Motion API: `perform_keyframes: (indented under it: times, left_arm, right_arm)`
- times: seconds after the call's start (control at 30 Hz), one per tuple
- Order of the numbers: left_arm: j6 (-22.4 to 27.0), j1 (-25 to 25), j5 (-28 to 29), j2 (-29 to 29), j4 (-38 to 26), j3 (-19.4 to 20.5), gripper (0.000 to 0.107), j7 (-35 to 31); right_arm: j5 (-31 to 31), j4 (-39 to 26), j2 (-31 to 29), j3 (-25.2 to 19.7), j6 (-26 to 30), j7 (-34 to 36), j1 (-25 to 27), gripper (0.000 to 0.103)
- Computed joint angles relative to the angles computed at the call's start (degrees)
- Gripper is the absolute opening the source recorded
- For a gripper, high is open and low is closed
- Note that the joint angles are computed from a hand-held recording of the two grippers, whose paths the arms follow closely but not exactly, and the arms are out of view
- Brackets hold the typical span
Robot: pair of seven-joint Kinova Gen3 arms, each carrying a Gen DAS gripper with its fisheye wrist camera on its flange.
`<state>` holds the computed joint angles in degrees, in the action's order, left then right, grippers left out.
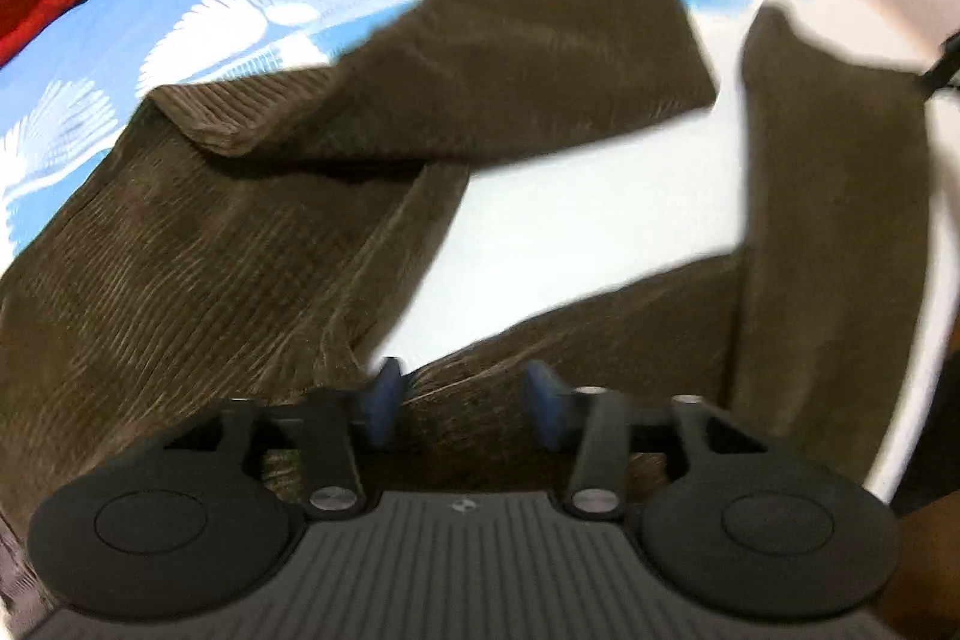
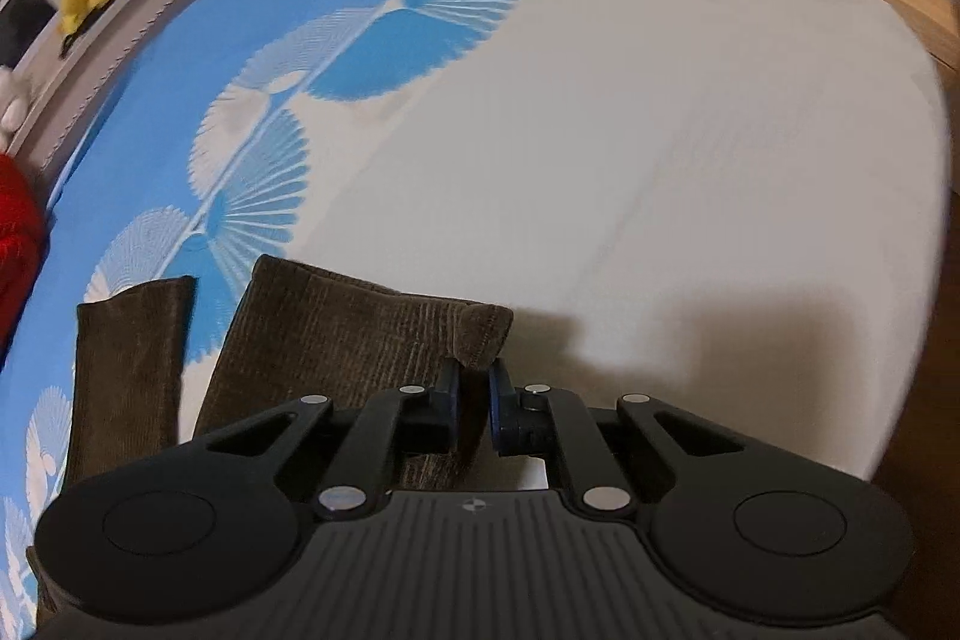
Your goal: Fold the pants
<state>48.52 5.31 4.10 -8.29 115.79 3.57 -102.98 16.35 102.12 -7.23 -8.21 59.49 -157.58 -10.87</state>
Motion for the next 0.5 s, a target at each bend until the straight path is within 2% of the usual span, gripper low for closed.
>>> perform_keyframes:
  times: [0.07, 0.17, 0.2, 0.27, 0.37, 0.43, 0.5]
  left_arm:
    - [0.46, 1.87, -3.42, 1.63, -0.15, 1.08, 0.057, 1.86]
    - [0.28, 2.13, -7.17, 2.11, 0.67, 3.27, 0.059, 0.82]
    - [0.11, 2.34, -7.65, 2.10, 0.62, 3.11, 0.056, 0.41]
    - [-0.36, 2.50, -9.35, 1.97, 0.60, 3.39, 0.008, 1.82]
    - [-3.90, 1.45, -11.01, 0.04, 1.12, 4.11, 0.006, 4.55]
    - [-8.56, -3.40, -13.12, -2.57, 2.03, 7.49, 0.006, 9.22]
    - [-10.66, -6.28, -13.23, -4.26, 2.33, 8.51, 0.006, 12.94]
  right_arm:
    - [-1.37, 0.50, -1.38, 1.12, 1.64, 1.13, 0.80, 0.009]
    - [-2.65, 1.21, -2.40, 1.98, 3.40, 1.77, 2.31, 0.009]
    - [-2.92, 1.46, -2.78, 2.15, 3.86, 2.15, 2.76, 0.009]
    - [-3.35, 1.67, -3.27, 2.27, 4.49, 2.72, 3.51, 0.009]
    - [-3.52, 1.95, -3.89, 1.96, 4.73, 3.17, 4.24, 0.009]
    - [-2.35, 1.82, -4.33, 0.82, 5.60, 2.33, 4.42, 0.009]
    - [0.14, 1.45, -4.73, -0.91, 7.53, 0.78, 4.43, 0.009]
